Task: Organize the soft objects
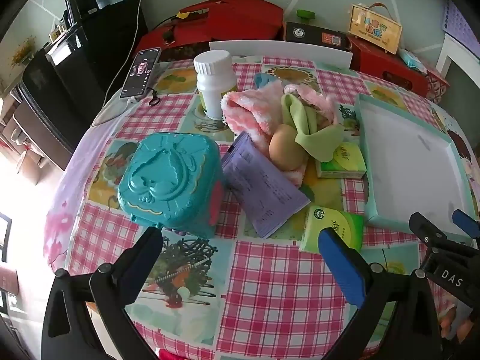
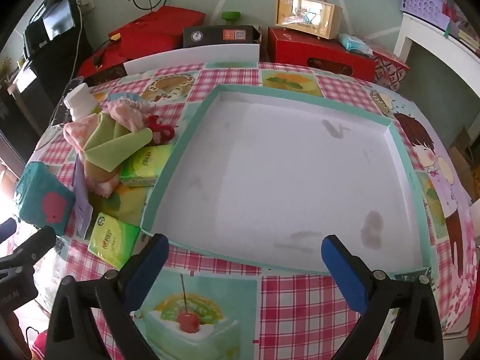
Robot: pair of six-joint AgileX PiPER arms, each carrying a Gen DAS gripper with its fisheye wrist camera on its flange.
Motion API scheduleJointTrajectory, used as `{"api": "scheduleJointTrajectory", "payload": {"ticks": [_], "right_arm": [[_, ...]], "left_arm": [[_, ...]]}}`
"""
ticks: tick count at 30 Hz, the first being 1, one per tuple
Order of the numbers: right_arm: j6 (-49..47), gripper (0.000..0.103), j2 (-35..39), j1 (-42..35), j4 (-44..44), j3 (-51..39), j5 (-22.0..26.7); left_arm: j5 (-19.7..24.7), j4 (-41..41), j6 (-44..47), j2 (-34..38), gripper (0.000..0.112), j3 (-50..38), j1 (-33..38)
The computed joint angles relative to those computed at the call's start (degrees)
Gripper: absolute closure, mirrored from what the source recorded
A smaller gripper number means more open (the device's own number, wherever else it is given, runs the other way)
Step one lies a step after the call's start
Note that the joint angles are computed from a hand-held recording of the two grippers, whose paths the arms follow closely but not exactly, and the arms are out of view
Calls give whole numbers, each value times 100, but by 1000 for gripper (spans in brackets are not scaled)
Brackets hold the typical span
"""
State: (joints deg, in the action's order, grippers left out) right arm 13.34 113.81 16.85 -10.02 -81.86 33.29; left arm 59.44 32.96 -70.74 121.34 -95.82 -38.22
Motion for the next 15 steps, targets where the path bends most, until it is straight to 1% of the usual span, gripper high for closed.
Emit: {"api": "scheduleJointTrajectory", "payload": {"ticks": [15], "right_arm": [[38,0,-51,-16,-51,69,-82]], "left_arm": [[107,-135,-52,86,9,-142,54]]}}
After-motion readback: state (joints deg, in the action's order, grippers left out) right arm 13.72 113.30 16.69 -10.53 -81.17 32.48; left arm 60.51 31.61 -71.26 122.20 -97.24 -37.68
